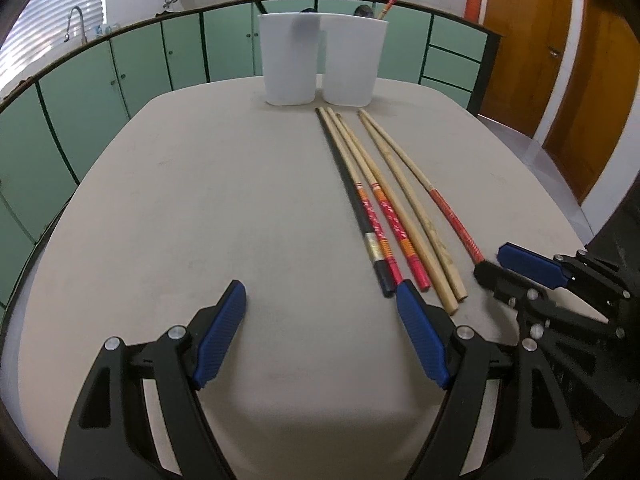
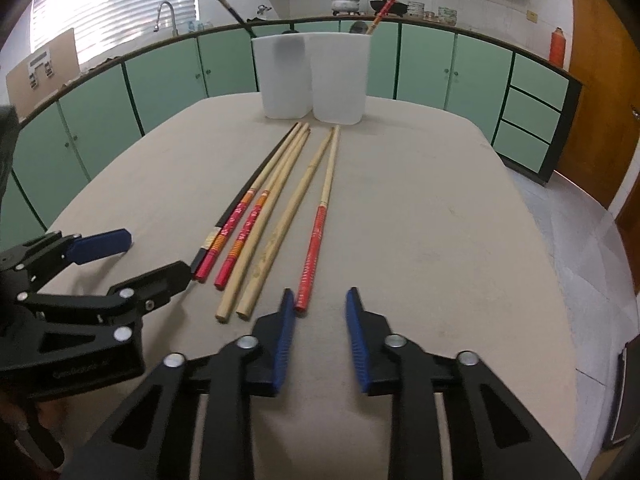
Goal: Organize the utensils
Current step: 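Close the left gripper on the second black chopstick while the right grasps a red-patterned chopstick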
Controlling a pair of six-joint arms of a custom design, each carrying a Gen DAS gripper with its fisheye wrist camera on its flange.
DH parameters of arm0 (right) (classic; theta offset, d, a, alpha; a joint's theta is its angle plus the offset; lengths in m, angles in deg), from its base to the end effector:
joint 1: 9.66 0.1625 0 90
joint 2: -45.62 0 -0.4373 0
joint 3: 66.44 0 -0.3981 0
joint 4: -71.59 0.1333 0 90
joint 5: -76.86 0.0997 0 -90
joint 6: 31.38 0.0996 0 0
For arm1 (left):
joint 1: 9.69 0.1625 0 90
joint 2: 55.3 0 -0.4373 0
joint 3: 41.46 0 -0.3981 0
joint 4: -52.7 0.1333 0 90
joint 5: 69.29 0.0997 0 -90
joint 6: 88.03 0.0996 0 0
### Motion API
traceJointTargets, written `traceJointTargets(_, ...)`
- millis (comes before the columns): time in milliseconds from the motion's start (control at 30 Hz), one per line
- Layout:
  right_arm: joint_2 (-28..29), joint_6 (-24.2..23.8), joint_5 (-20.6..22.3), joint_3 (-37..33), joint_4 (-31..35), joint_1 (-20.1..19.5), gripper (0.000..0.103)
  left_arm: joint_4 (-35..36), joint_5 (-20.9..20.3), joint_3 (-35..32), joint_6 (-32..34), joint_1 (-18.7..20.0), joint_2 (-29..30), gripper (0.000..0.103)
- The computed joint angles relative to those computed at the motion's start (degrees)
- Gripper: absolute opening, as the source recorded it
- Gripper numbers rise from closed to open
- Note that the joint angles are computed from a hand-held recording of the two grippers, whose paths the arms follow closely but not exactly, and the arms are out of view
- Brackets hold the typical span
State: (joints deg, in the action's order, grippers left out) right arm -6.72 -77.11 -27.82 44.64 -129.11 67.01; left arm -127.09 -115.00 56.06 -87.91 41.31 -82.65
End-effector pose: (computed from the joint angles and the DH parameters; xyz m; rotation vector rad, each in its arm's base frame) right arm -0.0357 -0.6195 0.1875 0.5140 -2.2981 0.8473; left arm -0.2459 -0.6261 -0.0448 0.6512 2.3426 -0.7240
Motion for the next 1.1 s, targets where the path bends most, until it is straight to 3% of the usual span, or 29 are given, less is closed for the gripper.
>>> traceJointTargets(133,-0.9,1.1,1.5,0.1,1.5,-0.8,0.015,0.2,0.5,-0.2,0.2,-0.2,0.4,0.076)
traceJointTargets(400,-2.2,2.9,4.5,0.5,3.9,-1.9,0.015,0.2,1.9,-1.4,1.2,-0.2,1.4,0.076)
traceJointTargets(1100,-2.7,2.8,6.0,0.6,5.1,-2.2,0.017,-0.6,3.7,-1.4,0.5,-0.1,1.6,0.066)
